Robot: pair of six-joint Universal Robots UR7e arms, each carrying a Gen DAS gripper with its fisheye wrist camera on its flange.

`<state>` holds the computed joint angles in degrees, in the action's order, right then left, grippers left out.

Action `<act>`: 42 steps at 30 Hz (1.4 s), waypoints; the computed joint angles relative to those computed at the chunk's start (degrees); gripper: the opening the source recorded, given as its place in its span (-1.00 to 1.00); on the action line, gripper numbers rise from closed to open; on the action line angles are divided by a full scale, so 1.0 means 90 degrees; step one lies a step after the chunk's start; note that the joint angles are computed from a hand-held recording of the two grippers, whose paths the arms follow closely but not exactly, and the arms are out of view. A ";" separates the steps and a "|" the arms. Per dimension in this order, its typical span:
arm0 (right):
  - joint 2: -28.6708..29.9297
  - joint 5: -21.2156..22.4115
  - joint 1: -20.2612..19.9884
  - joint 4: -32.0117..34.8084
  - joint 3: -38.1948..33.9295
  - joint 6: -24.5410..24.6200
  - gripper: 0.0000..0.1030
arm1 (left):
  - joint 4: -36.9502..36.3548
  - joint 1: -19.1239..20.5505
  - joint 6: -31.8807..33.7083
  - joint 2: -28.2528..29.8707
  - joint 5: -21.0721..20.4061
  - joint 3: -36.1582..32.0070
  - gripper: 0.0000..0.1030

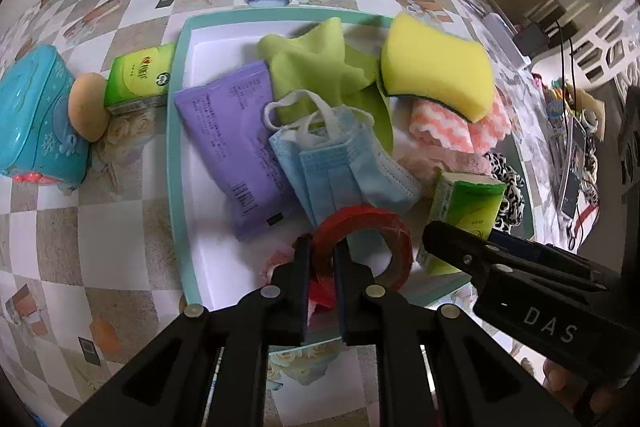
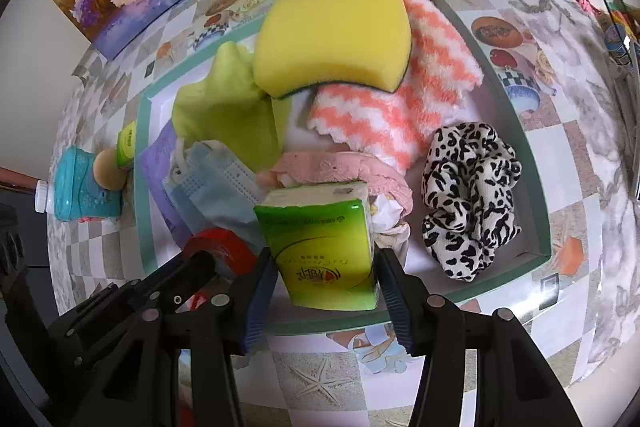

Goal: Organize soft objects
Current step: 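Carry the tissue pack and tape roll into the tray and open both grippers, then withdraw both tools from the tray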

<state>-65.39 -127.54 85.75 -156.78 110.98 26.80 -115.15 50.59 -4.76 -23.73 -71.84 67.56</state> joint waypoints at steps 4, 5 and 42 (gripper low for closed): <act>-0.0058 -0.0148 0.0048 0.0030 0.0011 0.0051 0.12 | -0.0087 -0.0011 -0.0038 -0.0037 0.0062 -0.0015 -0.26; -0.0096 -0.0179 0.0064 0.0005 0.0046 0.0045 0.13 | -0.0123 -0.0005 -0.0043 -0.0054 0.0038 -0.0015 -0.21; 0.0108 -0.1282 0.0471 -0.0372 -0.0099 -0.0140 1.00 | -0.1062 0.0102 -0.0596 -0.0254 0.1095 0.0056 0.73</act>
